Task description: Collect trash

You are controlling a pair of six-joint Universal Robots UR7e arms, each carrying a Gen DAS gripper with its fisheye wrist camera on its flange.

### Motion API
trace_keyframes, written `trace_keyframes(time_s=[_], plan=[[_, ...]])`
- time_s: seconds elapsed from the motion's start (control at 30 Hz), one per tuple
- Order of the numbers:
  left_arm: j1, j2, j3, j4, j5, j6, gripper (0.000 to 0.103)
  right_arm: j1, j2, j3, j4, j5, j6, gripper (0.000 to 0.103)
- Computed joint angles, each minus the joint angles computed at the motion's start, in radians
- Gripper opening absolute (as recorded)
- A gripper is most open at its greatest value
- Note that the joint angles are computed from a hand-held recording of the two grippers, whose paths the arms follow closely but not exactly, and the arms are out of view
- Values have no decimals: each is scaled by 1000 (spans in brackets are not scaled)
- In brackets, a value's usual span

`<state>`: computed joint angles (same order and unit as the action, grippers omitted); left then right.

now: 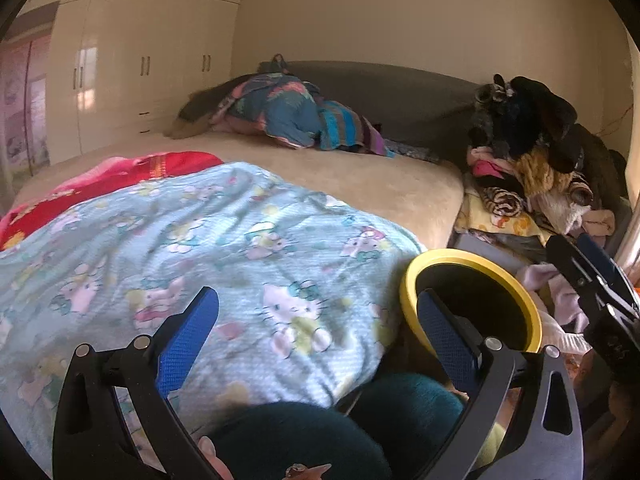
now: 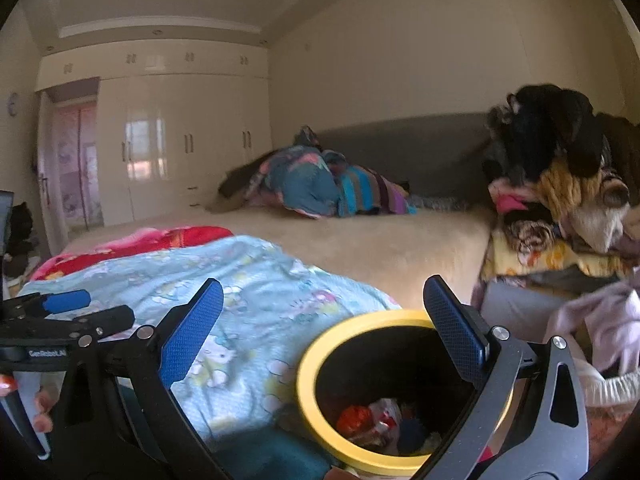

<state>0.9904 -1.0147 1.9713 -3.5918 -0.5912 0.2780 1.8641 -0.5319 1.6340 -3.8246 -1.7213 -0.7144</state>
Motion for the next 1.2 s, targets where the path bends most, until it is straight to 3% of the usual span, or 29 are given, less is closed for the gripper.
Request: trace_keyframes(time_s=[0.73, 1.2], plan=[[-11, 6, 5, -49, 22, 37, 97, 8, 12, -2, 27, -66, 4, 92], [-10, 6, 4, -42, 21, 36, 97, 7, 11, -1, 28, -68, 5, 92]])
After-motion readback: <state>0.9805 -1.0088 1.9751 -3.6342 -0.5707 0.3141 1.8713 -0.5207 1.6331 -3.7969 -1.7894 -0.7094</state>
